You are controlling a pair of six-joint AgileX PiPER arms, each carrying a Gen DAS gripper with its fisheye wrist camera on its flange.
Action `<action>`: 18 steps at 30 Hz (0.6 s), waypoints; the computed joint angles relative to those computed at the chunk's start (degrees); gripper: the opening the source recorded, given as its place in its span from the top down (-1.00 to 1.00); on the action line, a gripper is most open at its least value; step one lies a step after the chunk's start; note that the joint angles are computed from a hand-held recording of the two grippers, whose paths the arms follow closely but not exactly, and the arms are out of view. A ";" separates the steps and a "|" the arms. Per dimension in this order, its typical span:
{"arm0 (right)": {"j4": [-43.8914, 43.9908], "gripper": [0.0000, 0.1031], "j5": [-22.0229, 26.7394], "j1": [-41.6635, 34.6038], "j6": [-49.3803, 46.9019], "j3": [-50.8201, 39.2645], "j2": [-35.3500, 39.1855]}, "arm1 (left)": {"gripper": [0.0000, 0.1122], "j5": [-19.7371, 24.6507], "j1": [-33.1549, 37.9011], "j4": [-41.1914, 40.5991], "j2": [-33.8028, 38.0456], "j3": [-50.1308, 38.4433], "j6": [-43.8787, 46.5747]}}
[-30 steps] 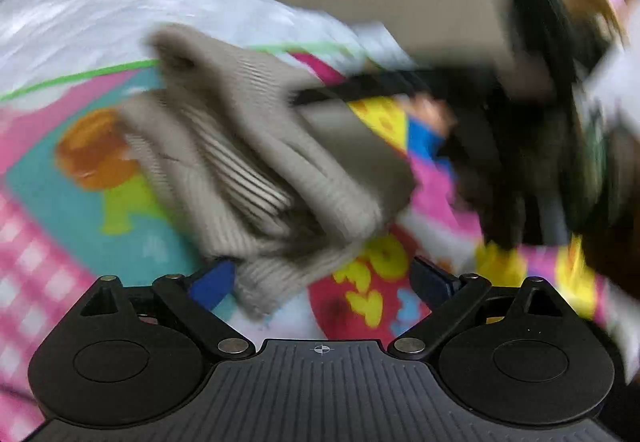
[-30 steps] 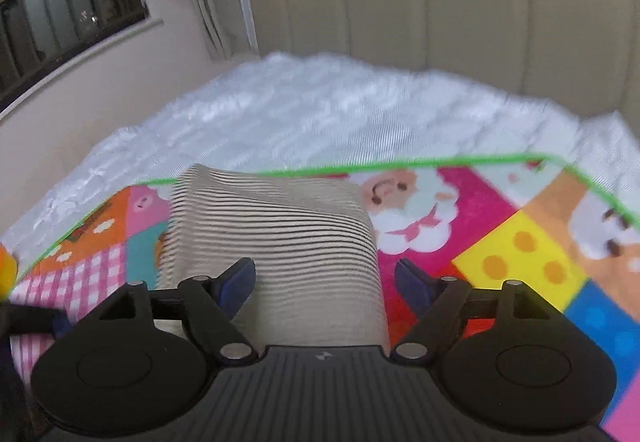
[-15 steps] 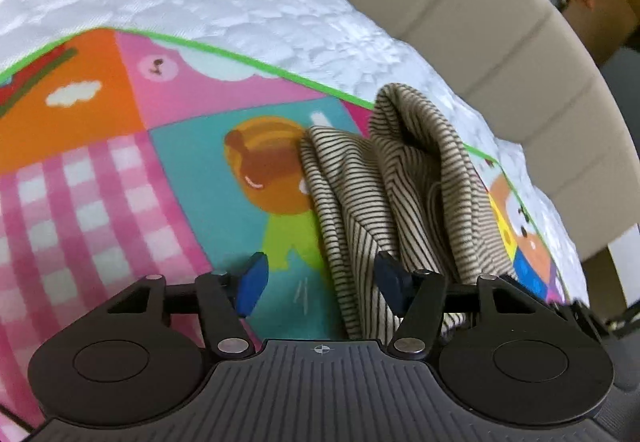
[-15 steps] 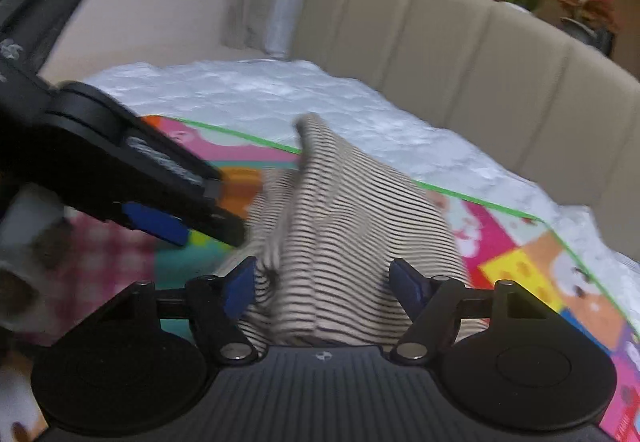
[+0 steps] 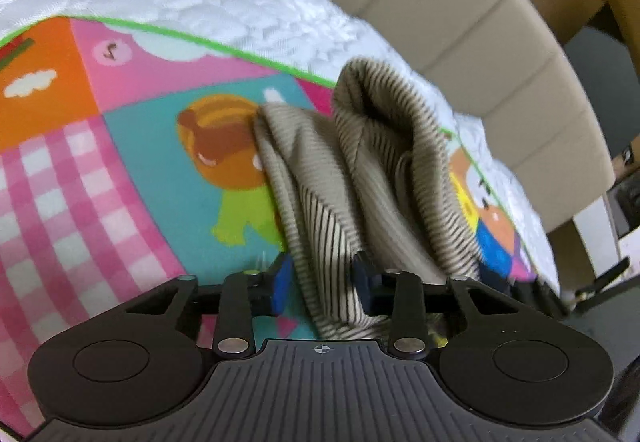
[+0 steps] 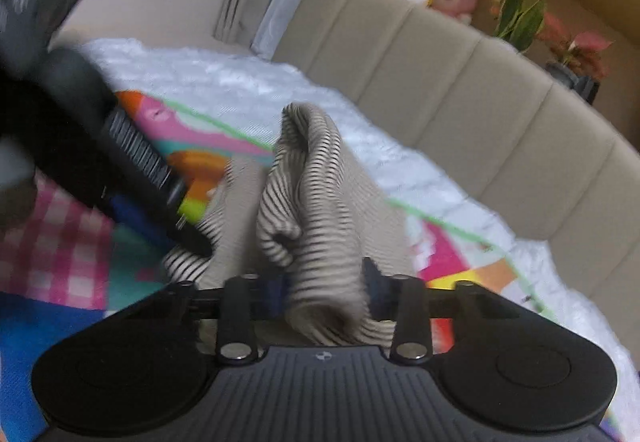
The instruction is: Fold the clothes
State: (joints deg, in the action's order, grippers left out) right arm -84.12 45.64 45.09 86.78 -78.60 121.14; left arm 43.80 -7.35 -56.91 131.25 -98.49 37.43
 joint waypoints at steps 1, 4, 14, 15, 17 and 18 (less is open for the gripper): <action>0.02 0.48 -0.18 -0.17 -1.22 0.00 -1.36 | 0.42 1.24 0.11 -0.04 0.86 -0.95 -0.66; 4.85 0.51 -4.89 -0.46 -9.13 -2.83 -4.27 | 0.43 4.99 0.60 -0.61 3.53 -3.96 -2.53; 14.47 0.46 -2.80 3.19 -35.38 -12.71 6.03 | 0.41 13.19 7.39 -6.83 10.56 -12.87 -9.46; 13.16 0.45 -2.01 3.83 -35.22 -12.95 7.01 | 0.39 11.04 8.31 -7.40 9.09 -11.72 -7.62; 12.13 0.45 -0.41 4.66 -35.89 -14.45 8.93 | 0.15 6.81 9.35 -9.04 5.73 -8.43 -2.61; 11.72 0.45 0.43 5.03 -36.31 -15.32 9.89 | 0.01 7.03 9.60 -12.23 4.67 -6.53 0.76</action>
